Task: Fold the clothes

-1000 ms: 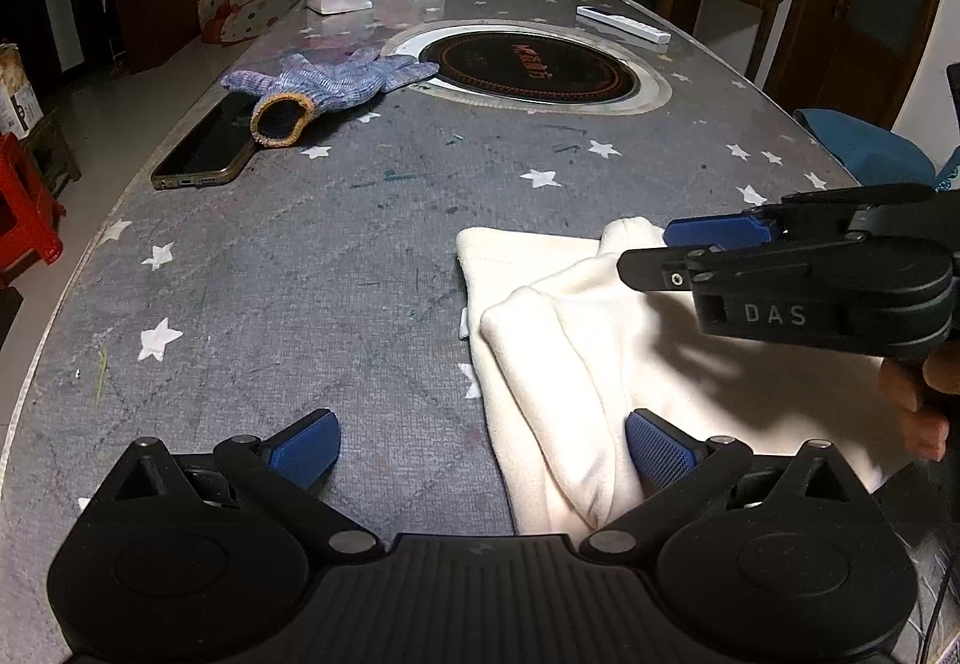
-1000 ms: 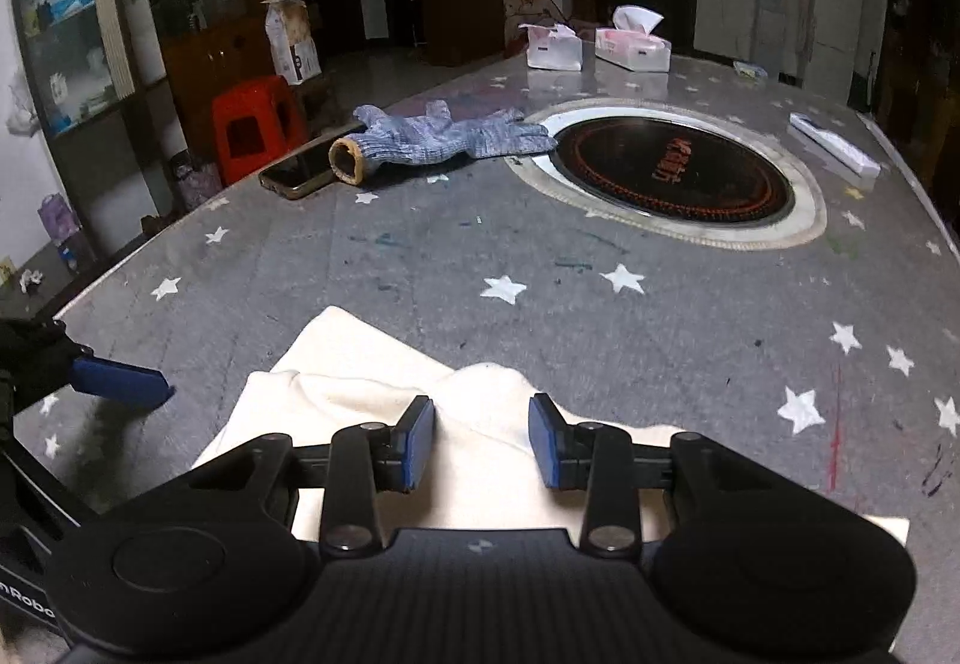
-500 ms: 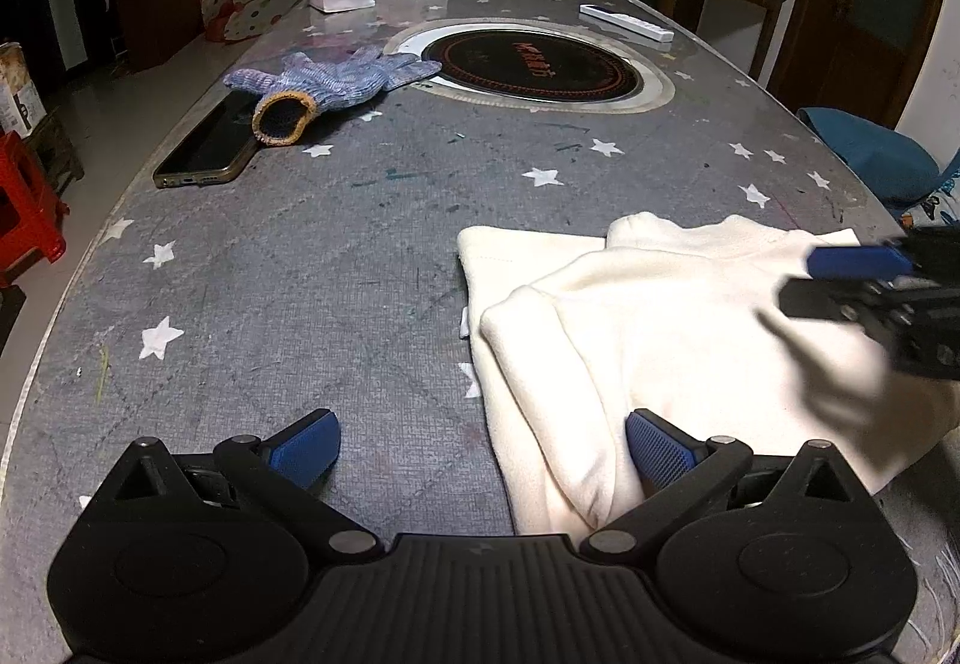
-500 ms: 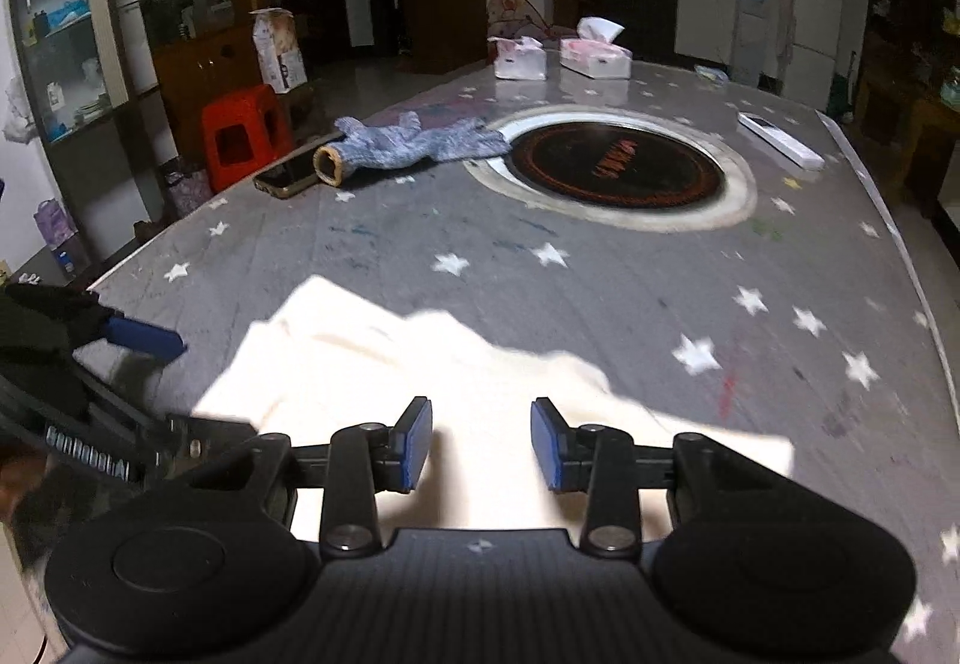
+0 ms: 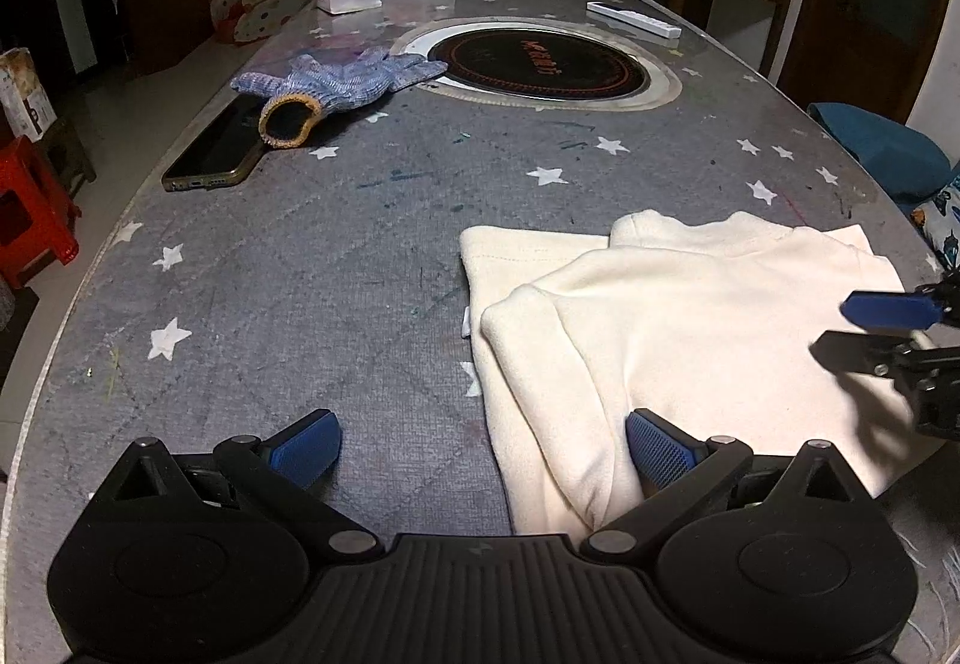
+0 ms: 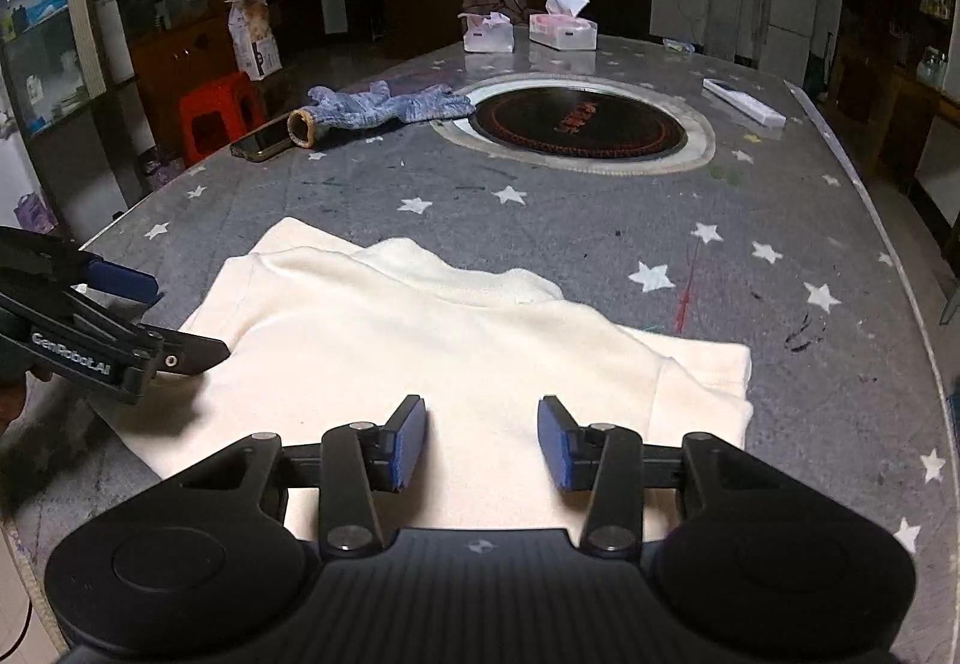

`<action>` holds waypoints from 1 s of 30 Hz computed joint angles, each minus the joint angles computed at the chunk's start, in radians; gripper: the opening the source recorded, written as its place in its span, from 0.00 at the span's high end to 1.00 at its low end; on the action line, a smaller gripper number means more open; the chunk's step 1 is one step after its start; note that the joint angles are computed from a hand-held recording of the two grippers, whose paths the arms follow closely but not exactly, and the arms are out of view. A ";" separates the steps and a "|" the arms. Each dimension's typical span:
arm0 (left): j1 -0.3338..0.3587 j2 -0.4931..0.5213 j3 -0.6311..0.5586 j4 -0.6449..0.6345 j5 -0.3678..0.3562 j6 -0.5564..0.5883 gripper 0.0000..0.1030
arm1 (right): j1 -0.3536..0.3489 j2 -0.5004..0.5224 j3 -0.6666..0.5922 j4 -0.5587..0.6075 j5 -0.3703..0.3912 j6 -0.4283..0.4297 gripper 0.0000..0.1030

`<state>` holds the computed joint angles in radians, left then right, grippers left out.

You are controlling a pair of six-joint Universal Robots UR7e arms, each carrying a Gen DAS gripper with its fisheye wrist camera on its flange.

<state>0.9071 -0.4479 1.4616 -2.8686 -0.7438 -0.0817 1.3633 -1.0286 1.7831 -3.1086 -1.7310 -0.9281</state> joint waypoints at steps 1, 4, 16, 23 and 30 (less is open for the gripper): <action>0.000 0.001 0.000 0.000 0.002 0.001 0.00 | 0.000 -0.008 0.008 -0.007 0.006 -0.006 0.60; -0.001 0.002 -0.002 0.000 0.007 0.005 0.00 | -0.003 -0.039 0.033 -0.007 0.019 -0.019 0.59; -0.007 0.008 -0.007 0.007 0.027 0.013 0.00 | -0.061 -0.123 0.123 -0.006 0.037 -0.024 0.54; -0.009 0.009 -0.008 0.011 0.035 0.016 0.00 | -0.060 -0.143 0.140 -0.025 0.045 -0.029 0.54; -0.013 0.014 -0.010 0.009 0.047 0.028 0.00 | -0.065 -0.141 0.129 -0.008 0.033 -0.018 0.57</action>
<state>0.8938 -0.4343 1.4511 -2.8592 -0.6972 -0.0539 1.2980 -1.1699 1.9118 -3.1165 -1.6979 -0.9457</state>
